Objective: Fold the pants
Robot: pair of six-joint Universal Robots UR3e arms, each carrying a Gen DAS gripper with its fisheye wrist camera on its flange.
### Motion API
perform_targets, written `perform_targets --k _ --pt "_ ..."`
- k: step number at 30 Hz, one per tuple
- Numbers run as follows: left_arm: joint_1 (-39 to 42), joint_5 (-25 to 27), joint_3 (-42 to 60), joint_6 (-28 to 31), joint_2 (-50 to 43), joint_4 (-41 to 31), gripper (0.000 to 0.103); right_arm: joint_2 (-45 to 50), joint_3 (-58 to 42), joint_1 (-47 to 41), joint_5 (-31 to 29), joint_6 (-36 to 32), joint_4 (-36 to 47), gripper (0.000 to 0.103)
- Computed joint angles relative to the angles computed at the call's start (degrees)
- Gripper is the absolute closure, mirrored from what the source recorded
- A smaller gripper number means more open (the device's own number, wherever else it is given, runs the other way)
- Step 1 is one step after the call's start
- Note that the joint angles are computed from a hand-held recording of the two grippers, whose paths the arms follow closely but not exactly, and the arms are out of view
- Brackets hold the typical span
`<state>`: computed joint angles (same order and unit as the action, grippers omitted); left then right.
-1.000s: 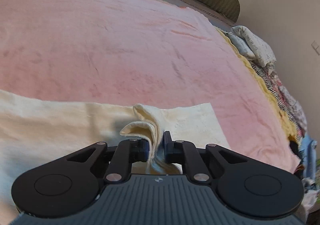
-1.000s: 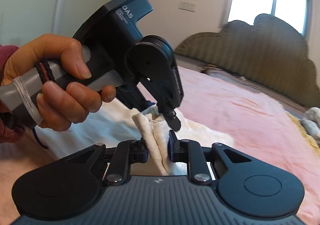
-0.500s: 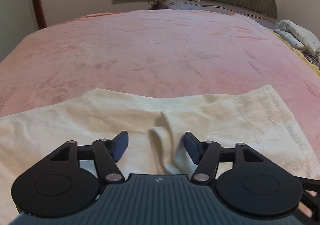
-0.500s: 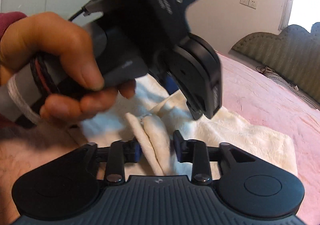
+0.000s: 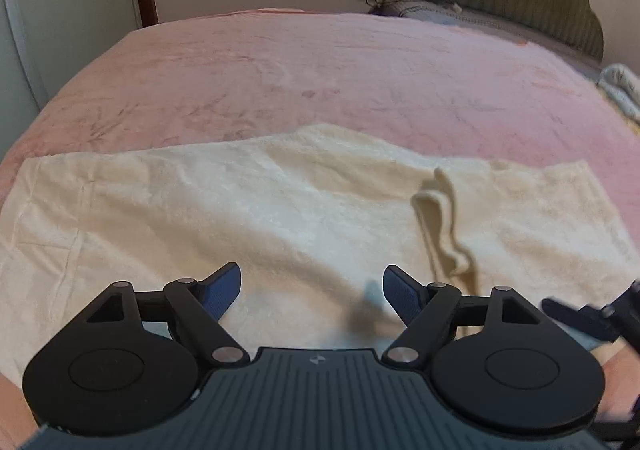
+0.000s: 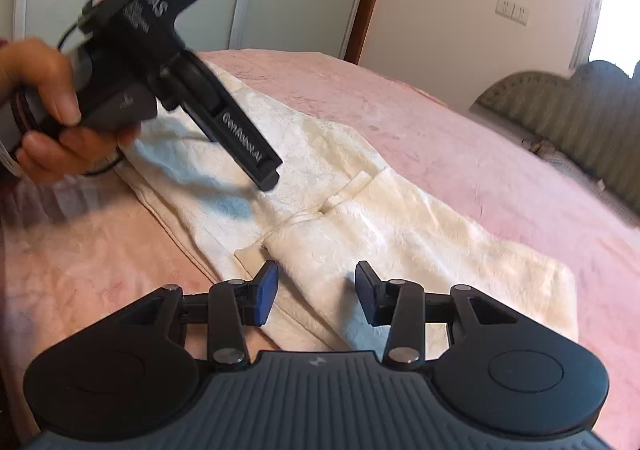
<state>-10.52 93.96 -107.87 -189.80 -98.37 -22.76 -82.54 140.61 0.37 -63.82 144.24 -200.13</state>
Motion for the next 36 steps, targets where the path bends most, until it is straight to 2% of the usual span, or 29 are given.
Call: perform_targets --k 3,4,7,10,12,14,17,19,20,22,23,24,25,27,28,29,31,33,36 --pt "3.51 -9.69 0.35 -2.37 2.49 -0.58 0.022 0.90 0.61 5.15 -6.56 -1.37 -4.53 0.064" --pt "4.17 -12.17 0.91 -2.58 2.70 -1.31 0.022 1.63 -0.12 6.57 -8.13 -1.76 -4.66 0.075" --pt "5.87 -20.10 2.84 -4.29 2.65 -5.35 0.022 1.65 0.13 7.33 -8.58 0.23 -5.33 0.086" --pt "9.08 -30.82 2.87 -5.26 2.40 -9.64 0.022 -2.69 1.07 1.04 -0.24 5.45 -0.80 0.090" --pt "10.77 -36.93 2.64 -6.86 0.80 -10.57 0.022 -7.41 1.95 -5.11 7.24 8.09 4.83 0.095" --pt "11.80 -41.75 3.42 -8.60 -1.81 -12.12 0.022 -10.77 2.79 -10.57 13.77 9.52 9.61 0.095" --pt "12.69 -47.24 4.35 -11.98 -5.92 -12.76 0.022 -13.81 3.77 -14.83 18.43 9.97 14.04 0.095" --pt "13.56 -50.77 3.28 -15.78 -8.32 -8.65 0.022 -14.32 4.14 -15.85 19.63 10.04 14.60 0.095" --pt "13.83 -51.75 2.76 -17.78 -9.29 -6.29 0.024 -14.30 4.20 -16.15 20.15 10.14 14.68 0.095" --pt "14.18 -52.10 3.45 -19.67 -10.94 -5.21 0.039 -16.30 4.06 -17.03 22.41 7.38 19.15 0.095" --pt "14.29 -52.50 3.93 -19.34 -11.45 -5.94 0.060 -18.12 2.87 -17.32 23.62 3.35 25.60 0.095" --pt "14.44 -53.03 4.17 -19.12 -11.86 -6.54 0.077 -19.74 2.84 -17.88 24.40 0.81 28.56 0.095" --pt "14.75 -53.42 3.85 -19.25 -12.04 -6.29 0.081 -21.31 3.97 -19.65 26.40 -0.19 28.92 0.095" --pt "14.83 -52.79 2.76 -19.94 -12.05 -4.18 0.093 -23.73 3.74 -25.23 33.10 -1.27 36.29 0.094" --pt "14.76 -52.11 2.22 -20.48 -11.79 -3.36 0.095 -22.95 3.50 -27.68 35.71 1.21 37.18 0.094" --pt "15.26 -52.03 0.91 -20.63 -11.22 -2.13 0.096 -20.56 3.30 -28.53 35.59 6.11 33.47 0.094" --pt "15.46 -50.50 -0.58 -19.28 -9.23 -1.09 0.101 -14.98 1.41 -26.26 29.28 13.64 25.37 0.094" --pt "15.36 -46.38 -3.05 -17.34 -5.35 0.11 0.102 -12.68 -0.42 -23.04 24.91 14.88 26.06 0.094" --pt "14.04 -39.91 -3.36 -13.43 -2.74 -1.92 0.101 -9.52 -1.74 -17.12 21.97 14.22 25.04 0.094"
